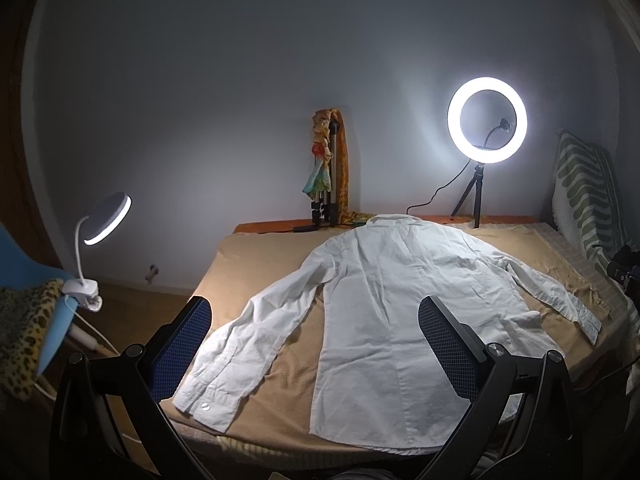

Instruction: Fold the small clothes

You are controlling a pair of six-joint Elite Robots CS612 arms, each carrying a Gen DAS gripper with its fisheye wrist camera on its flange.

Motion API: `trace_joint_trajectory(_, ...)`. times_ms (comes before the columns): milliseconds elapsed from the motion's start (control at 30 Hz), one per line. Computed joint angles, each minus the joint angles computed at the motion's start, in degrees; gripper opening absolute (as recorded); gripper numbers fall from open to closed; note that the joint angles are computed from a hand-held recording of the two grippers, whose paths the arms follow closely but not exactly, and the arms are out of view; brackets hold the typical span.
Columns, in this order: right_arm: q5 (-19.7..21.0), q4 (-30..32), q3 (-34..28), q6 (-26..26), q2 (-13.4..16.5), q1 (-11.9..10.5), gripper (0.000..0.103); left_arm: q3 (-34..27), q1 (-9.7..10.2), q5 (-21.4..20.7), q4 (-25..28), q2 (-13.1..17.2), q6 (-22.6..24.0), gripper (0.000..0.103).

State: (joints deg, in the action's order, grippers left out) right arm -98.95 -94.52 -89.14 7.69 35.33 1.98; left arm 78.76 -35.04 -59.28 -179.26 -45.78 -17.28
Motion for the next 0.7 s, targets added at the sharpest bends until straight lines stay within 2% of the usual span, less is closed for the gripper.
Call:
trace_joint_trajectory(133, -0.9, 0.1, 0.7, 0.8, -0.6, 0.2, 0.103, -0.4, 0.75, -0.1, 0.8, 0.6, 0.2, 0.103)
trace_joint_trajectory(400, -2.6, -1.4, 1.8, 0.3, -1.0, 1.0, 0.103, -1.2, 2.28, 3.1, 3.9, 2.0, 0.2, 0.103)
trace_joint_trajectory(567, -3.9, -2.9, 3.1, -1.1, -1.3, 1.6, 0.103, -1.8, 3.66, 2.8, 5.4, 2.9, -0.3, 0.103)
trace_joint_trajectory(700, -3.9, -3.9, 4.9, -2.2, -1.9, 2.0, 0.103, -2.0, 5.10, -0.1, 5.3, 3.5, -1.7, 0.103)
